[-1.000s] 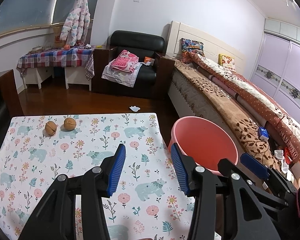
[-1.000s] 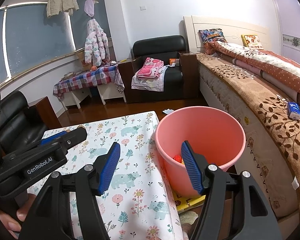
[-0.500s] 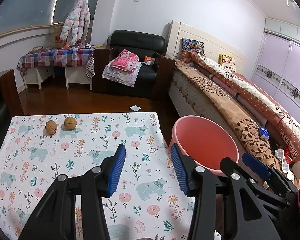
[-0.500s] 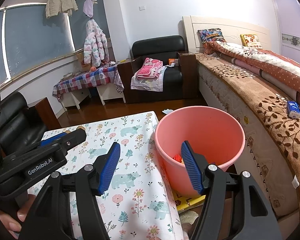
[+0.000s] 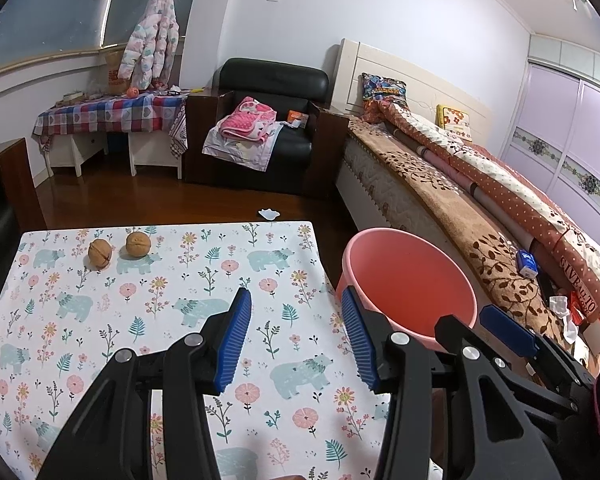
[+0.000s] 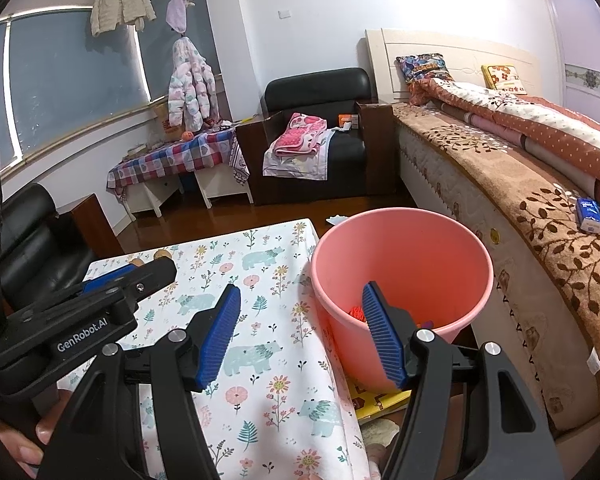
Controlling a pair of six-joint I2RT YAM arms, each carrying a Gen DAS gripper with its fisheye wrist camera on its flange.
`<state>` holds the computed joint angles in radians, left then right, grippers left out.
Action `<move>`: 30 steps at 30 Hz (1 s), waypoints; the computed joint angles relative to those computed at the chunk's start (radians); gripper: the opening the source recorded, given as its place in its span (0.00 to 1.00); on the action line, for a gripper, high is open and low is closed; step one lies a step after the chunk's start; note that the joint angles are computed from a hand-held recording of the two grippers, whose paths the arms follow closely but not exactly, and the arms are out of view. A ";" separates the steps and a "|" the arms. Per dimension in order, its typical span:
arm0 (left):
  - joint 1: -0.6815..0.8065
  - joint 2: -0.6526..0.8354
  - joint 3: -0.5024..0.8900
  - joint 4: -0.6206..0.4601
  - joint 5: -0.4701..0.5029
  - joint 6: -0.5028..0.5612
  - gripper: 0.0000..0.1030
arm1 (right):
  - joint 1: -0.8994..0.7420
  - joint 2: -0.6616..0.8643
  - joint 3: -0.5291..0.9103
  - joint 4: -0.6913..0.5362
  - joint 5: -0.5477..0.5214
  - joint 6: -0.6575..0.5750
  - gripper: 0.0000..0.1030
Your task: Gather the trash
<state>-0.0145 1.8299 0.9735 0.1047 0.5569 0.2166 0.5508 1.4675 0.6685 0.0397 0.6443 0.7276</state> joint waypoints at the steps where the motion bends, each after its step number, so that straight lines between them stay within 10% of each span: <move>1: 0.000 0.000 0.000 0.001 -0.001 0.000 0.46 | -0.002 0.000 -0.003 0.005 -0.002 -0.004 0.62; 30: -0.003 0.004 -0.011 0.009 -0.005 0.004 0.45 | -0.021 0.010 -0.008 0.012 -0.029 -0.012 0.62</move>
<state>-0.0175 1.8343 0.9625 0.1140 0.5520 0.2204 0.5297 1.4778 0.6607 0.0518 0.6149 0.7158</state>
